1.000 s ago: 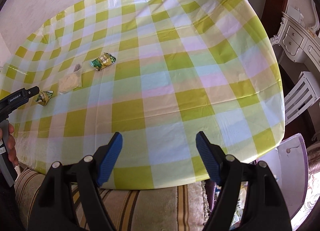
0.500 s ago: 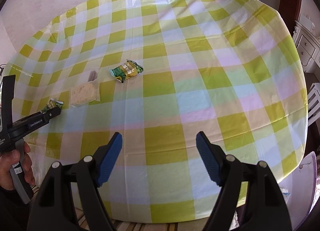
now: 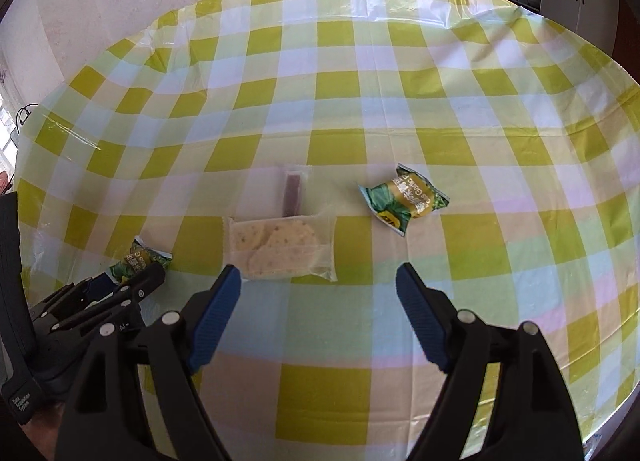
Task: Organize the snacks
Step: 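Grasp the small green snack bag with the left tool while the right tool grasps the clear cracker pack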
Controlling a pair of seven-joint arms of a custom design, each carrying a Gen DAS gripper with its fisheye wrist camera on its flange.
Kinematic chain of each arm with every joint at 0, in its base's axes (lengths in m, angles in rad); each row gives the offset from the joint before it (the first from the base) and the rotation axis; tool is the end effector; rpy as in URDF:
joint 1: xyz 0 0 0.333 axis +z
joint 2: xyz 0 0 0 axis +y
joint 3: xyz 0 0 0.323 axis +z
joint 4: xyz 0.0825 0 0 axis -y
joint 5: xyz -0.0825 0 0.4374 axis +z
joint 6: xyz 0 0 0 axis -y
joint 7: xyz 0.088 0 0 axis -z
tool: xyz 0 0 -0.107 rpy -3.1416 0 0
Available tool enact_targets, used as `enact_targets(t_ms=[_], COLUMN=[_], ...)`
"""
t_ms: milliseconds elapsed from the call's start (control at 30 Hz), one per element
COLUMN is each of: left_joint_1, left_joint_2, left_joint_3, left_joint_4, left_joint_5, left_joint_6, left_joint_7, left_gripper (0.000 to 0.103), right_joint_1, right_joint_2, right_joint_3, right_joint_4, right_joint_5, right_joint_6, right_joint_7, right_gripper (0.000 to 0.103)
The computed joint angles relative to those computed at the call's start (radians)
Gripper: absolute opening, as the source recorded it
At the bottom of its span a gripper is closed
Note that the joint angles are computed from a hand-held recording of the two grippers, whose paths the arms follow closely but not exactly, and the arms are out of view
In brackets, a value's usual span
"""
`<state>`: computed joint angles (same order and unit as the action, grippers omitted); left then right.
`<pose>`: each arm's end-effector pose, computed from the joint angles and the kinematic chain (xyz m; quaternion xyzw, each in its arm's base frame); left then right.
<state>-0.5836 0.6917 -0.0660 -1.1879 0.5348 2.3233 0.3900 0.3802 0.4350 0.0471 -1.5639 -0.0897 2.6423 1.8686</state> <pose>0.6820 -0.4861 0.4188 -0.7607 0.5758 -0.2392 0.1803 0.7091 0.3191 0.4521 -0.7290 0.6065 -0.1518 0.2785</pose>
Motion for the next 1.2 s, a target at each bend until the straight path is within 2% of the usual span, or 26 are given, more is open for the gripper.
enact_targets(t_ms=[267, 533, 700, 767, 833, 933, 1067, 1200], left_joint_1=[0.002, 0.004, 0.005, 0.005, 0.006, 0.006, 0.006, 0.005], left_joint_2=[-0.021, -0.024, -0.028, -0.028, -0.03, -0.03, -0.03, -0.027], left_joint_3=[0.006, 0.003, 0.002, 0.001, 0.001, 0.001, 0.0, -0.002], left_joint_4=[-0.036, -0.041, -0.047, -0.047, -0.05, -0.05, -0.05, -0.045], left_joint_5=[0.016, 0.021, 0.022, 0.023, 0.024, 0.024, 0.024, 0.023], left_joint_6=[0.018, 0.018, 0.022, 0.021, 0.022, 0.021, 0.02, 0.017], left_joint_7=[-0.047, -0.051, -0.051, -0.051, -0.05, -0.05, -0.047, -0.04], left_gripper=[0.043, 0.043, 0.043, 0.043, 0.043, 0.043, 0.043, 0.043], right_joint_1=[0.044, 0.089, 0.081, 0.081, 0.074, 0.072, 0.068, 0.067], right_joint_2=[0.134, 0.201, 0.213, 0.209, 0.201, 0.193, 0.177, 0.159], right_joint_3=[-0.01, -0.062, -0.055, -0.055, -0.048, -0.047, -0.044, -0.046], right_joint_4=[0.172, 0.263, 0.274, 0.267, 0.257, 0.248, 0.223, 0.197], right_joint_5=[-0.029, -0.117, -0.12, -0.126, -0.118, -0.117, -0.112, -0.111], right_joint_6=[-0.073, -0.142, -0.15, -0.145, -0.135, -0.134, -0.123, -0.115], right_joint_7=[-0.006, 0.058, 0.058, 0.052, 0.043, 0.041, 0.036, 0.045], right_gripper=[0.08, 0.081, 0.08, 0.077, 0.06, 0.048, 0.041, 0.042])
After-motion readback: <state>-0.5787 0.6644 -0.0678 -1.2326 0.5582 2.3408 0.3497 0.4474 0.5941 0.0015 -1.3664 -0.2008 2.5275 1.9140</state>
